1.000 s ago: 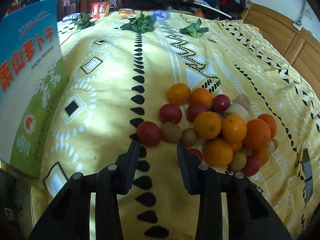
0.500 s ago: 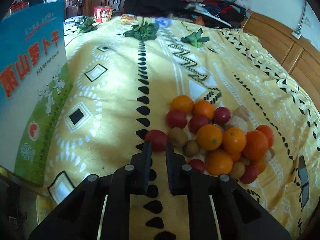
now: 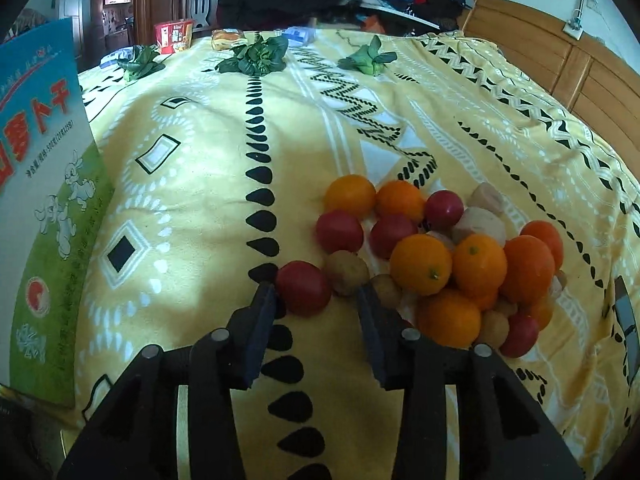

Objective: Organize fruits
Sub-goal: 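Grasp a red plum with the left tool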

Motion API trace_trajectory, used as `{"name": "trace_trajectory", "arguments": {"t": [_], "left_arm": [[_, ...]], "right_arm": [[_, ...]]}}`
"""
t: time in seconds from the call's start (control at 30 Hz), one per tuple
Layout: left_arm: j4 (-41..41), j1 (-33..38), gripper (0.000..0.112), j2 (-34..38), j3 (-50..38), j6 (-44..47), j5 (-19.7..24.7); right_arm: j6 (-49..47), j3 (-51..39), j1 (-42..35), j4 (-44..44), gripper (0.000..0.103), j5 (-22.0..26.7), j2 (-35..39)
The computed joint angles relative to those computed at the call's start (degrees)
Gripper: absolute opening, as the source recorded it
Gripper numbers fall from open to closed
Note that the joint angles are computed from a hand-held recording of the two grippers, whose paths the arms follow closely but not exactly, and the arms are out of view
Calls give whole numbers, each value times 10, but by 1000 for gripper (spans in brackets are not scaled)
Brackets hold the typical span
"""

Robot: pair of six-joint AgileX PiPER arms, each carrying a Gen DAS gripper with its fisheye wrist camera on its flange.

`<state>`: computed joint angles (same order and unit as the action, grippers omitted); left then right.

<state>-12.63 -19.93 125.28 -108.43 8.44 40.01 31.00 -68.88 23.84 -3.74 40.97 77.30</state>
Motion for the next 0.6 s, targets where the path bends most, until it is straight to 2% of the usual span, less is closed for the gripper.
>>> {"name": "trace_trajectory", "arguments": {"t": [0.1, 0.13, 0.17, 0.23, 0.47, 0.6], "left_arm": [[-16, 6, 48, 11, -14, 9, 5], [-21, 7, 46, 13, -18, 13, 9], [-24, 8, 43, 13, -19, 15, 9], [-23, 8, 28, 7, -9, 15, 1], [1, 8, 28, -37, 40, -24, -17], [-45, 8, 28, -115, 142, 8, -58]], "right_arm": [[-12, 1, -7, 11, 80, 1, 7], [-16, 2, -10, 15, 80, 0, 8], [-18, 2, -13, 19, 80, 0, 8], [-19, 4, -20, 23, 80, -2, 8], [-23, 24, -31, 32, 79, -11, 0], [-57, 10, -40, 40, 79, -17, 15]]}}
